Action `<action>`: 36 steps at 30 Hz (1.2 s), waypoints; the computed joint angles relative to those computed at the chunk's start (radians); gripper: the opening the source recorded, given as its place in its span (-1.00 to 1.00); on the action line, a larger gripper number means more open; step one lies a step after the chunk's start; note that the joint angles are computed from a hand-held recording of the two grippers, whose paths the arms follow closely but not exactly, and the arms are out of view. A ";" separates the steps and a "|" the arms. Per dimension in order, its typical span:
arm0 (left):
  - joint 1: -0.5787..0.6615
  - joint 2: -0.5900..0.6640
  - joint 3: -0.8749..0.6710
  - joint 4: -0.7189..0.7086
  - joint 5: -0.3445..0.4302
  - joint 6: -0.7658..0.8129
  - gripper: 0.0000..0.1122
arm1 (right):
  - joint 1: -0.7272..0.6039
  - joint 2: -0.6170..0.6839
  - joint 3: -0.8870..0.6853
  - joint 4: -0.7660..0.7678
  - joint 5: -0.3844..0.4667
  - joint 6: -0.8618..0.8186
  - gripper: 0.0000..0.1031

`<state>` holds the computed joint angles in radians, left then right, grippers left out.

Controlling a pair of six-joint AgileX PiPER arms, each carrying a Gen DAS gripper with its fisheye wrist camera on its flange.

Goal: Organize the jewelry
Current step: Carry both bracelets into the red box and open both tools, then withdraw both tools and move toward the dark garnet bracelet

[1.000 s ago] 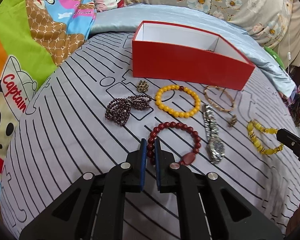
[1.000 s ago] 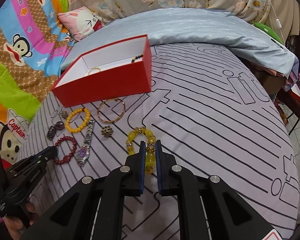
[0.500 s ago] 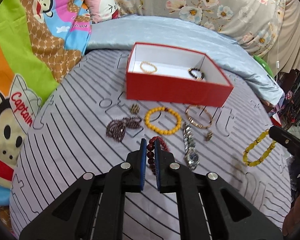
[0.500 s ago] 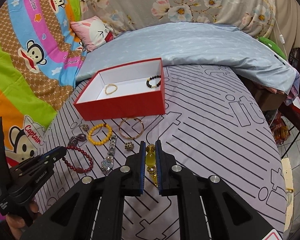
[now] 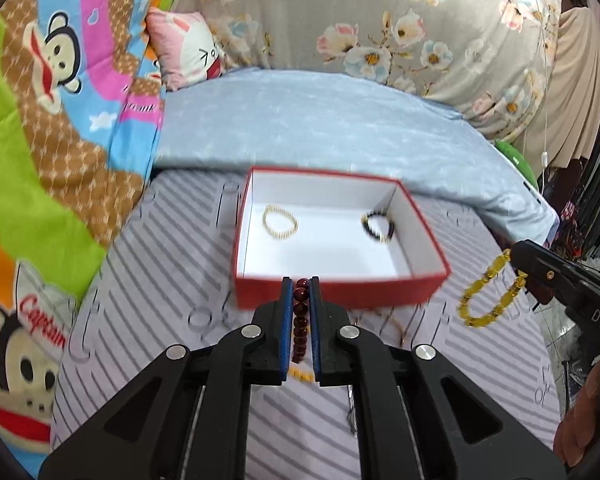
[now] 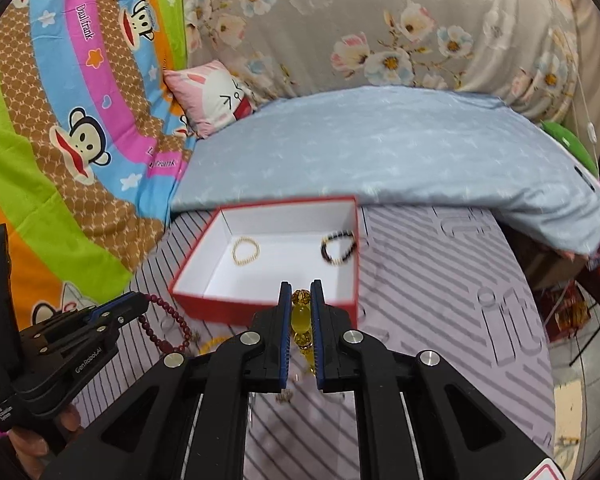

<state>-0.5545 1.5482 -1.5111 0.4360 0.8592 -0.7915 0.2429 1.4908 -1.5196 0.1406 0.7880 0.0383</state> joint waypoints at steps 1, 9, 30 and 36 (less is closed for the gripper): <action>0.012 0.026 -0.040 -0.004 0.004 0.018 -0.87 | 0.002 0.036 -0.048 0.002 0.007 -0.005 -0.83; 0.134 0.255 -0.340 -0.144 0.008 0.190 -0.87 | 0.007 0.340 -0.415 0.045 0.103 -0.020 -0.82; 0.161 0.489 -0.484 -0.106 0.050 0.158 -0.82 | -0.001 0.497 -0.414 -0.077 0.054 0.049 -0.78; 0.151 0.432 -0.417 -0.028 0.025 0.075 -0.31 | -0.004 0.390 -0.278 -0.109 -0.034 0.075 -0.61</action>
